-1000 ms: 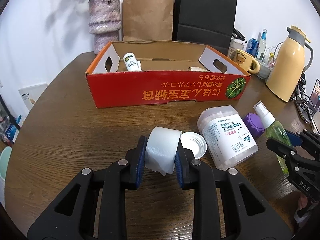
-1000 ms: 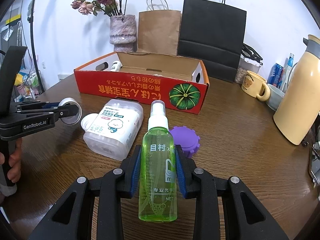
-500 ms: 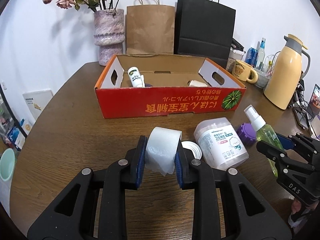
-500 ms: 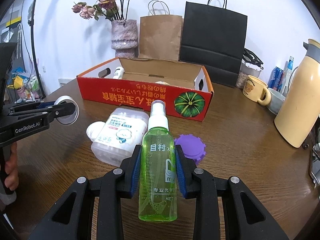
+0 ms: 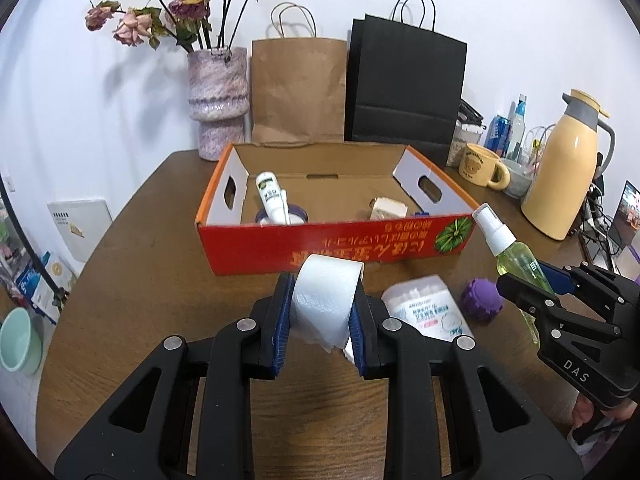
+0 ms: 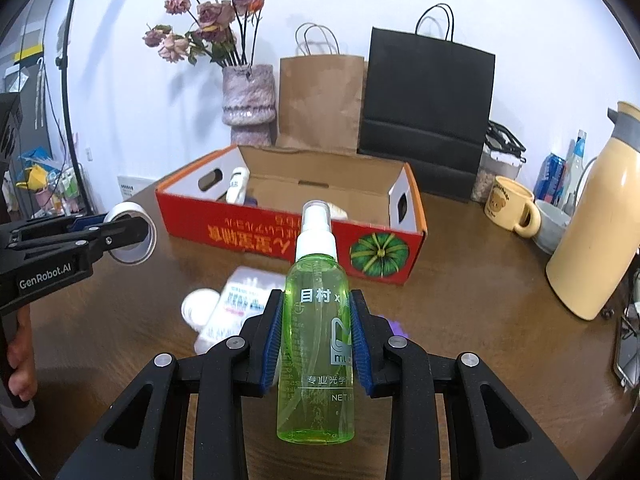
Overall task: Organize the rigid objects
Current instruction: 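Carry the tape roll and green spray bottle over the cardboard box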
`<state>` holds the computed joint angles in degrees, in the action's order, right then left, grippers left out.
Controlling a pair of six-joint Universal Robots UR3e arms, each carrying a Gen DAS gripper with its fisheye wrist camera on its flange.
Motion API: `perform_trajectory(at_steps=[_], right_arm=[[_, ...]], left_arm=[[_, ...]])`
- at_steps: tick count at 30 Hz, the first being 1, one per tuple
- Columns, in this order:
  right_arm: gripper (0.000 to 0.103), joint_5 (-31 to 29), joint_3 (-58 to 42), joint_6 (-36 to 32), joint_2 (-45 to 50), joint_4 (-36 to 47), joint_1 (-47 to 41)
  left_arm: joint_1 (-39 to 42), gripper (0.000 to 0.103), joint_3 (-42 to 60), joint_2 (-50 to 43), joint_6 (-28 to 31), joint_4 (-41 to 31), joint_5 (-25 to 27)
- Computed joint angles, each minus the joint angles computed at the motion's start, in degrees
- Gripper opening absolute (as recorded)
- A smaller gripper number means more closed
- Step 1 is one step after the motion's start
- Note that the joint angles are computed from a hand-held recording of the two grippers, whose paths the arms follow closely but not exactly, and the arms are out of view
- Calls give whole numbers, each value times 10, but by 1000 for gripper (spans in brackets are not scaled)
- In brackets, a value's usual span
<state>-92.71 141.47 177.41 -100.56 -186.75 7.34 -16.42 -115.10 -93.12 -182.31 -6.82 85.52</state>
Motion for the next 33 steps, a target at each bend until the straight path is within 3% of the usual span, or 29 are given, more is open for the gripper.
perform_trajectory(at_steps=[15,33], right_arm=[[35,2,-100,2,51,19,-3],[35,30,-252,19,177,35,-32]], left_arm=[[-4,22,102,-45,-26,-15,12],[-15,22,275,-172,-69,-36,45]])
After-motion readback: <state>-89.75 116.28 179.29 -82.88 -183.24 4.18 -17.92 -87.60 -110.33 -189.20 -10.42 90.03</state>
